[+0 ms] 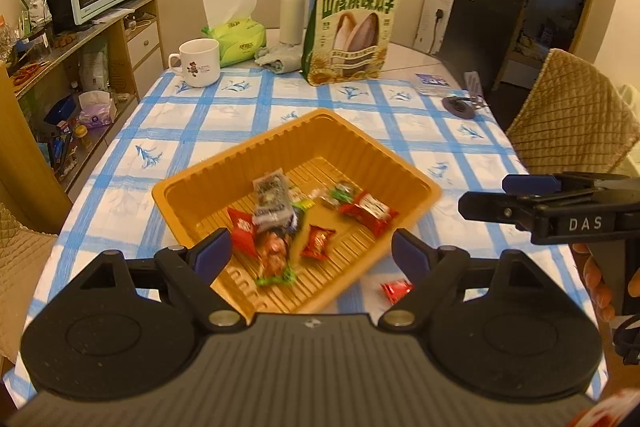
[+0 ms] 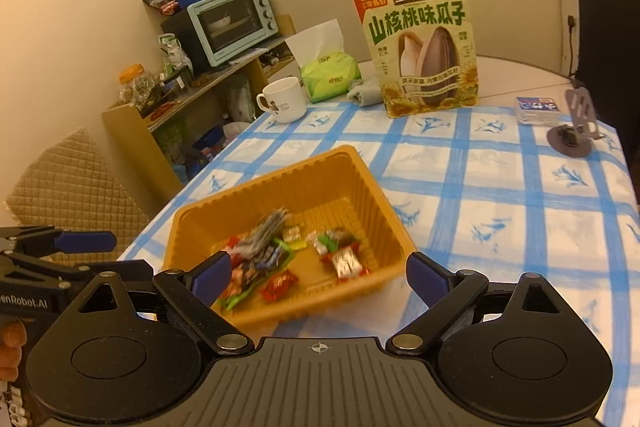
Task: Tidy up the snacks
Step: 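Withdraw both open tools from the tray toward the red candies on the cloth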
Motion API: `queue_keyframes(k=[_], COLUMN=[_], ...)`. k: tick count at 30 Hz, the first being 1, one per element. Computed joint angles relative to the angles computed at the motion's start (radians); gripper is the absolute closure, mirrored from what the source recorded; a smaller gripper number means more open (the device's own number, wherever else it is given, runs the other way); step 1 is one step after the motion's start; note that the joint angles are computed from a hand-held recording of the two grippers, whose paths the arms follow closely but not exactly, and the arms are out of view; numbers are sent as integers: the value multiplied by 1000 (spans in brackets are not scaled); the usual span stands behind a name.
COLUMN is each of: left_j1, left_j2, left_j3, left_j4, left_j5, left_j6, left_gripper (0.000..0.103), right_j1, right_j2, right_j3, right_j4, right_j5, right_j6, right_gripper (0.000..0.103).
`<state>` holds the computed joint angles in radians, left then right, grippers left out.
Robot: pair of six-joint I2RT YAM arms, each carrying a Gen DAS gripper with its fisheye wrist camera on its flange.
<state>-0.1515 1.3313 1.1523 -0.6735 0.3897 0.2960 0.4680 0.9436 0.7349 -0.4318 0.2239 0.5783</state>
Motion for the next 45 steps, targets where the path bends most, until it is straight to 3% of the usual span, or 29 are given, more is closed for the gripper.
queue_keyframes(k=[11,22,28,33,45], left_j1=[73,108,78,31,-78], left_j2=[-230,-388,-433,-458,-459], left_j3=[-149,-266,-329,-382,-449], left_j4=[-163,-289,-307,-297,-239], left_j5=[62,62,29,-13,-85], left_j6=[103,161,148,131,62], left_gripper=[17,17,17,17,17], right_j1=[435,865,1004,1057,1034], right_j2=[-176,-119,-77,-44,4], right_j3=[-12,13,-6,-39,-88], right_j4=[-327,-649,-740,-751,-705], right_j5=[315,494,487,447,366], right_j6=[318,786,988,1087,1087], right_gripper=[9,9,9,9,9])
